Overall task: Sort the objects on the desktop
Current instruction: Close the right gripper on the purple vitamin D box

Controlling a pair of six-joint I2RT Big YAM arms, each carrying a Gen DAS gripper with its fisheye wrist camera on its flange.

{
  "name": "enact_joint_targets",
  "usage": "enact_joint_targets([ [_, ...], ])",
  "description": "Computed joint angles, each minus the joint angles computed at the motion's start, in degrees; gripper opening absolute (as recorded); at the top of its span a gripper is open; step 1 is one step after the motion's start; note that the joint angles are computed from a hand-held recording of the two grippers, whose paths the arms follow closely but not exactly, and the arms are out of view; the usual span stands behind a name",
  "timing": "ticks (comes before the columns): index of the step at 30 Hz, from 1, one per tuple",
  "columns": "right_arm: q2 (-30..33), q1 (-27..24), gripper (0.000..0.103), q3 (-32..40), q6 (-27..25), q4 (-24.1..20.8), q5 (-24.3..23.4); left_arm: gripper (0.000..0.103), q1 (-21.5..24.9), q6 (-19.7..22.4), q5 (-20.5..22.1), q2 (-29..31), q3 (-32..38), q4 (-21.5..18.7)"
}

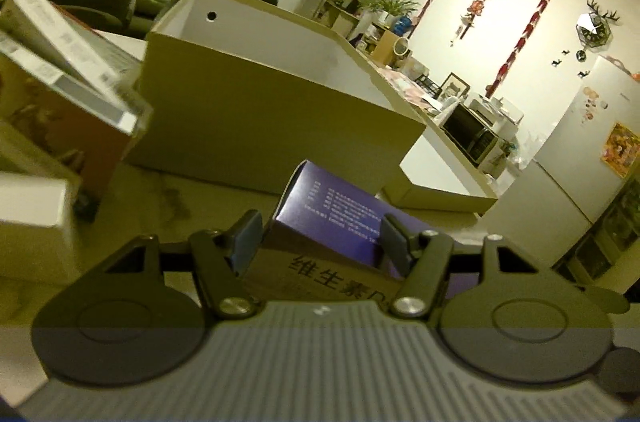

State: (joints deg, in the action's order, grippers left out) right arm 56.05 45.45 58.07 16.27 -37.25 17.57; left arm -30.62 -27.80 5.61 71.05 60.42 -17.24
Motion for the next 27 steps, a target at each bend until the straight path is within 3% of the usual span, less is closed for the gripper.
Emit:
enact_joint_targets([
  [8,-0.6,-0.5,0.052,-0.3,0.3,-0.1,-0.8,0.065,0.9,-0.1,2.0,2.1,1.7,0.2],
  [14,-0.9,-2.2,0.055,-0.3,1.2,0.0,-3.2,0.078,1.9,-2.4,4.8,2.0,1.7,-1.1],
  [16,-1.1,-2.8,0.062,-0.1,1.1,-0.3,-4.2,0.086,1.9,-3.2,5.0,1.6,1.5,-1.3],
  [21,-0.8,-3.7,0.075,2.1,-0.3,-2.4,-5.4,0.098,0.9,-2.2,2.1,0.3,1.1,-2.5],
  [27,1.9,-4.8,0.075,6.8,-6.9,-7.3,-6.7,0.103,-0.6,-0.6,-3.1,-1.8,0.5,-5.5],
])
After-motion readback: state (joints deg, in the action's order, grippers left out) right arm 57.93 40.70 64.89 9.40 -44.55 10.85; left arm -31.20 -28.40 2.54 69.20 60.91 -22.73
